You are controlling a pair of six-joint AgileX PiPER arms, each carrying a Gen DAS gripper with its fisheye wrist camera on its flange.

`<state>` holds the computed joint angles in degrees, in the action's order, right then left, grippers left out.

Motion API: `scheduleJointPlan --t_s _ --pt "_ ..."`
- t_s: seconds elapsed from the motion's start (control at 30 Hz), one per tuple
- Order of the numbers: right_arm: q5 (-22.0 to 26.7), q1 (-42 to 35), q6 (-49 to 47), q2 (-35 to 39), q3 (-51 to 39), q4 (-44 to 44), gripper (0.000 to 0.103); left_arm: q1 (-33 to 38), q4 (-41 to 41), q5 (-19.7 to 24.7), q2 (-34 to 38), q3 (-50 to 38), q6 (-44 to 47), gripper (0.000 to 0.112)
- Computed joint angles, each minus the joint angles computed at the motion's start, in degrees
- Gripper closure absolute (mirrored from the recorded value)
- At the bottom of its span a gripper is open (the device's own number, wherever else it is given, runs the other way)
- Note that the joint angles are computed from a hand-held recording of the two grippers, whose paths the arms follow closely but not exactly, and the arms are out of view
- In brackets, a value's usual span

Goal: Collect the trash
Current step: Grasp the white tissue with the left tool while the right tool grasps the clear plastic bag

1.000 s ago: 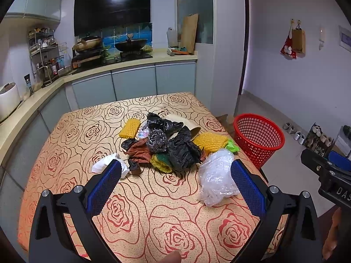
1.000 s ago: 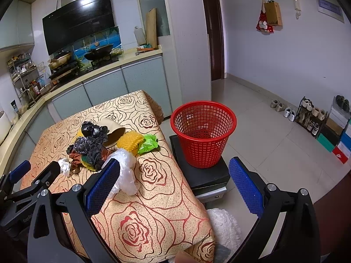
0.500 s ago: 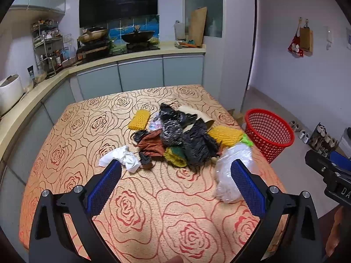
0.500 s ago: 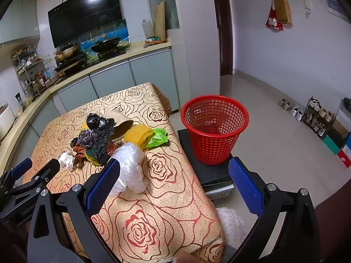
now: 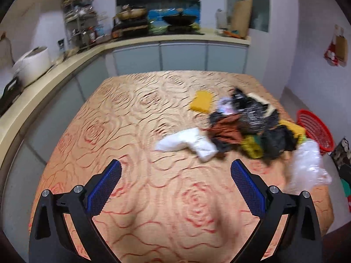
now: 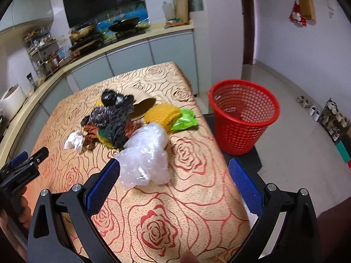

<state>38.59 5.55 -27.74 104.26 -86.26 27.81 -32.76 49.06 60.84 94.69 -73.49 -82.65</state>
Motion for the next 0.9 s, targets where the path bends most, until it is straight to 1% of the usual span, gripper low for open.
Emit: scheduleJointPlan --t_s 0.1,0.2,0.4,0.43,0.47,0.5,0.53,0.6,0.7,0.77,0.83,0.87,0.9 --pt "0.74 0.87 0.67 1.79 -1.84 -0.84 0.006 2.96 -1.58 -2.80 -2.13 4.04 -0.15 0.016" --pt "1.48 2.34 1.41 3.81 -4.34 -2.32 0.006 5.21 -2.94 -5.41 -1.93 4.67 1.63 0.016" --pt "3.01 4.77 3.14 7.48 -9.19 -5.29 0.006 9.24 -4.52 -9.27 3.12 -0.28 10.17 0.016" --pt "3.03 5.15 3.89 8.22 -9.99 -6.08 0.007 10.31 -5.46 -10.95 3.90 -1.24 12.60 0.016" --pt "3.37 5.40 4.51 8.87 -10.78 -6.66 0.009 11.17 -6.21 -12.45 4.47 -1.75 14.36 0.016" --pt "3.86 5.39 4.67 9.35 -11.33 -6.79 0.014 12.33 -7.57 -13.43 5.81 -3.22 17.16 0.016" --pt "4.84 5.55 5.23 10.34 -12.61 -7.28 0.017 12.89 -7.93 -13.34 7.07 -4.58 18.72 0.016" --pt "5.33 5.85 6.11 11.41 -13.74 -8.29 0.018 13.76 -8.67 -13.71 8.81 -6.38 21.58 0.016" --pt "5.86 6.03 6.84 12.38 -14.98 -8.95 0.019 16.03 -13.18 -15.80 11.69 -9.89 28.31 0.016" --pt "6.54 5.98 7.24 13.07 -16.10 -9.15 0.019 16.69 -14.86 -15.98 13.28 -11.70 31.33 0.016" --pt "7.49 5.96 7.44 13.97 -17.43 -9.27 0.022 17.69 -17.52 -15.94 15.24 -13.77 34.96 0.017" --pt "8.08 5.98 7.57 14.55 -18.20 -9.41 0.023 18.12 -18.50 -15.97 15.87 -14.46 35.93 0.017" --pt "8.45 6.03 7.72 14.99 -18.74 -9.49 0.023 18.61 -19.70 -16.18 16.43 -15.03 37.01 0.020"
